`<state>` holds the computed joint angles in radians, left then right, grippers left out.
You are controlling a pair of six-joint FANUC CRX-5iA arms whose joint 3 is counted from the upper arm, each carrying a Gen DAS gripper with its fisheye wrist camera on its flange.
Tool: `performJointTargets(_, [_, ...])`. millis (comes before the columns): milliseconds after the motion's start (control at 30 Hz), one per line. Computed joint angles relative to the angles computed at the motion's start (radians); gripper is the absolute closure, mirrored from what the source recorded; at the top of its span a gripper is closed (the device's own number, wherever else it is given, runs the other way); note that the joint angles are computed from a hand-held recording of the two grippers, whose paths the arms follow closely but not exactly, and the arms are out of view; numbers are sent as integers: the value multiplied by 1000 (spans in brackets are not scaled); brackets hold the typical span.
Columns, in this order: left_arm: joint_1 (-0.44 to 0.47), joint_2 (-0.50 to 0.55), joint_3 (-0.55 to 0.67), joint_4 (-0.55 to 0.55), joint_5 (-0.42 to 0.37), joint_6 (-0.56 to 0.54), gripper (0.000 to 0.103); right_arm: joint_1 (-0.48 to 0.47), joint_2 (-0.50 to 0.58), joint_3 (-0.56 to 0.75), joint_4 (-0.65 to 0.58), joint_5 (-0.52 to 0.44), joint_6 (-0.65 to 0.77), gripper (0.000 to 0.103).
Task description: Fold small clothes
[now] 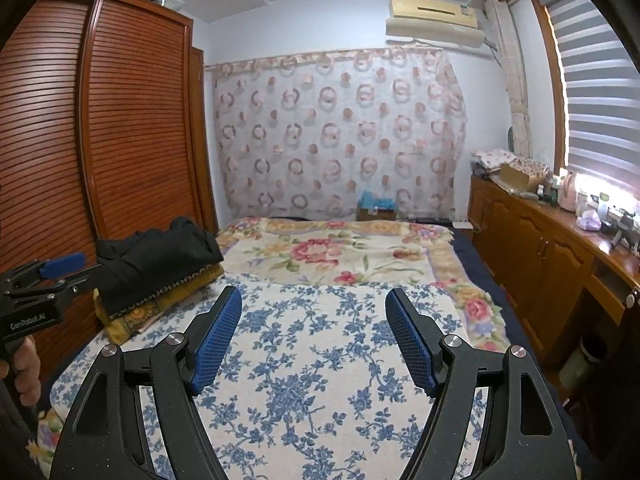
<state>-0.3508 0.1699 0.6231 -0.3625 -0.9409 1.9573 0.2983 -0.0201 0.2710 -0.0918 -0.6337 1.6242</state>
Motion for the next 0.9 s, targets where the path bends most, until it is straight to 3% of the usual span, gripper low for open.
performJointTargets(900, [-3,-10,-19,-7,13,11,38,-3,2,0,-7,0,3,27])
